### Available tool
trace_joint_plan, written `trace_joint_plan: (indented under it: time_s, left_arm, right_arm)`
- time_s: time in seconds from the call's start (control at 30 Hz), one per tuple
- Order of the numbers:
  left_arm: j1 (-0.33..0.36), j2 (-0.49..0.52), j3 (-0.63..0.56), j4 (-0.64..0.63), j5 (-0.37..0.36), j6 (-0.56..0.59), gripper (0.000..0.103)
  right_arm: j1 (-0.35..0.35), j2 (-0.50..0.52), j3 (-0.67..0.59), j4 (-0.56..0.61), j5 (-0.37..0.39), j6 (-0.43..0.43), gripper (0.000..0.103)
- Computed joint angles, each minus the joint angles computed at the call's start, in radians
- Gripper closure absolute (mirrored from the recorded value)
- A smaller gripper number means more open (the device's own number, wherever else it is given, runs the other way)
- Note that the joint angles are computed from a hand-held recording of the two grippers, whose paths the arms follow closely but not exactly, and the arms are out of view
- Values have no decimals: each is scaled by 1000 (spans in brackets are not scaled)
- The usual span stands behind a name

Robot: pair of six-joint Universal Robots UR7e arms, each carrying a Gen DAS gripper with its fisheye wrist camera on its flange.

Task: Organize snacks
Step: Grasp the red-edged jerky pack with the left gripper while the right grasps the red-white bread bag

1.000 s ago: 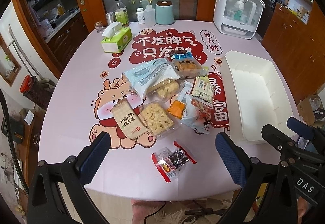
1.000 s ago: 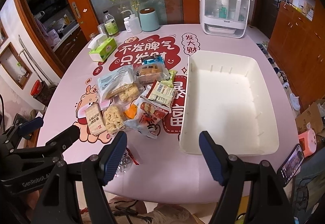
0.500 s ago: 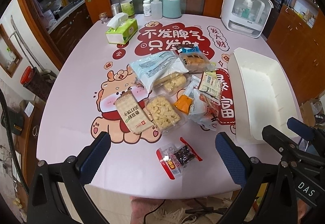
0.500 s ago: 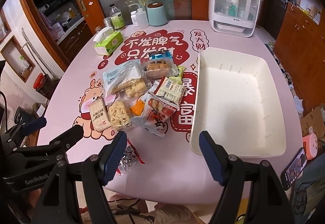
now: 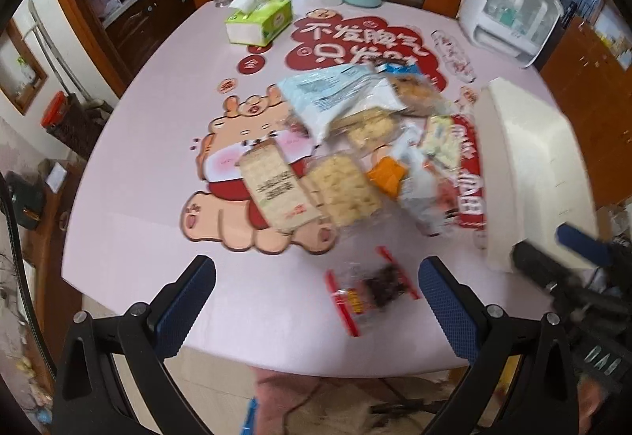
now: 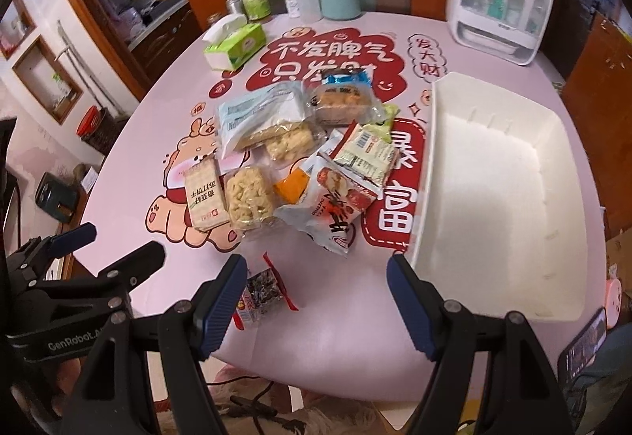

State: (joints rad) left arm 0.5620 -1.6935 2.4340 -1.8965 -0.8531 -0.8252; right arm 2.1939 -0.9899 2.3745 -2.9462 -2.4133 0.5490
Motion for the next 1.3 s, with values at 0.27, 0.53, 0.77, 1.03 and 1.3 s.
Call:
trace_joint_plan:
  time_s: [0.27, 0.53, 0.77, 1.03, 1.3]
  left_arm:
    - [103, -10, 64, -19, -1, 120, 1]
    - [167, 42, 158, -249, -60, 278, 1]
    - [147, 198, 209, -493, -69, 450, 1]
    - [116, 371, 230, -733, -98, 589, 2]
    - [128, 501, 220, -869, -96, 630, 8]
  right_arm:
    - [-91, 95, -26, -35, 67, -199, 29]
    - [-187, 134, -25, -107, 113, -262, 33]
    - [-296, 101, -50, -154, 181, -229, 33]
    - [-343, 157, -156, -56, 125, -99, 28]
    - [-324, 184, -222, 55, 95, -115, 28]
